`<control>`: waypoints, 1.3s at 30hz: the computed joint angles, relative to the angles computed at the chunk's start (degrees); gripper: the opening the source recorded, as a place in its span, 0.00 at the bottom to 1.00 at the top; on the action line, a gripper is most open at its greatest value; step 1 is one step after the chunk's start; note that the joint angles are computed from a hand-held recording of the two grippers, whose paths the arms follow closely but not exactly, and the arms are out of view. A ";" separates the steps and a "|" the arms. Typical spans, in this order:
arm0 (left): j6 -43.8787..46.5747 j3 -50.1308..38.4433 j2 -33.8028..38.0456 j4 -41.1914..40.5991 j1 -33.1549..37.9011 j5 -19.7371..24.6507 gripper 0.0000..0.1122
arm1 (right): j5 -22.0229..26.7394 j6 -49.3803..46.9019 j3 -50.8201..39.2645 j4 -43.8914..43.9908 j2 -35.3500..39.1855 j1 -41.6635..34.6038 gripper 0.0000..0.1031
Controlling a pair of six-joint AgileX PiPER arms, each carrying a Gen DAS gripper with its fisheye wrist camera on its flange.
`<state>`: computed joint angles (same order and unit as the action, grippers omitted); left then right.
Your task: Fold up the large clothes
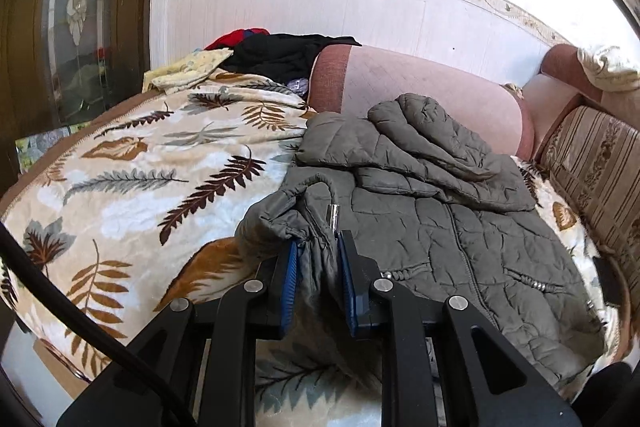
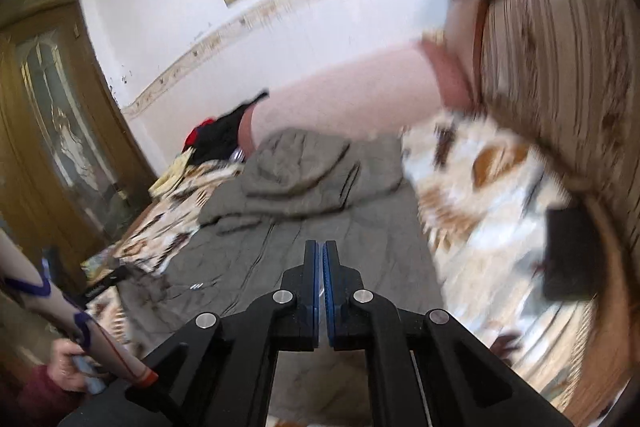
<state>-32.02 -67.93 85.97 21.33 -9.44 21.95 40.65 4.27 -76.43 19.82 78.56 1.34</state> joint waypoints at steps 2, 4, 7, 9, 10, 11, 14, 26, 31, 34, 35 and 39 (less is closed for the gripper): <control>-0.88 0.08 0.05 0.62 -0.26 0.00 0.17 | 3.21 -0.50 0.68 3.38 0.02 -2.05 0.06; -1.36 0.44 -0.04 0.37 -0.28 -0.19 0.17 | 4.70 -1.97 4.28 8.21 -1.67 -3.64 0.11; -0.10 1.15 -0.31 -1.42 0.28 -0.89 0.17 | 6.05 0.15 10.24 10.17 -4.60 -4.05 0.30; 1.51 1.89 -0.68 -2.88 0.96 -1.53 0.17 | 6.20 1.69 13.44 9.38 -6.30 -4.50 0.33; 2.09 2.24 -0.86 -3.42 1.22 -1.80 0.17 | 5.68 2.94 14.61 7.83 -6.95 -5.14 0.33; 3.15 2.50 -0.88 -4.57 1.53 -2.05 0.17 | 5.55 3.44 15.21 7.35 -7.22 -6.15 0.35; 5.23 3.16 -1.09 -7.14 2.27 -2.75 0.17 | 5.69 0.87 15.60 10.17 -5.25 -11.52 0.39; 6.67 6.06 -2.20 -9.17 3.37 -4.08 0.17 | -1.41 3.59 19.67 12.23 0.83 -10.33 0.44; 6.55 6.71 -2.37 -8.98 3.36 -4.77 0.17 | 0.06 -2.15 21.23 17.49 0.22 -14.07 0.44; 6.89 6.96 -2.40 -9.65 3.46 -4.95 0.17 | -3.05 4.24 21.56 11.15 -0.88 -12.23 0.44; 6.95 7.04 -2.44 -9.70 3.45 -4.99 0.17 | -4.29 5.51 22.21 10.04 -1.56 -12.47 0.46; 6.77 7.07 -2.41 -9.55 3.42 -4.91 0.17 | -2.00 -4.19 23.56 21.78 0.11 -16.92 0.55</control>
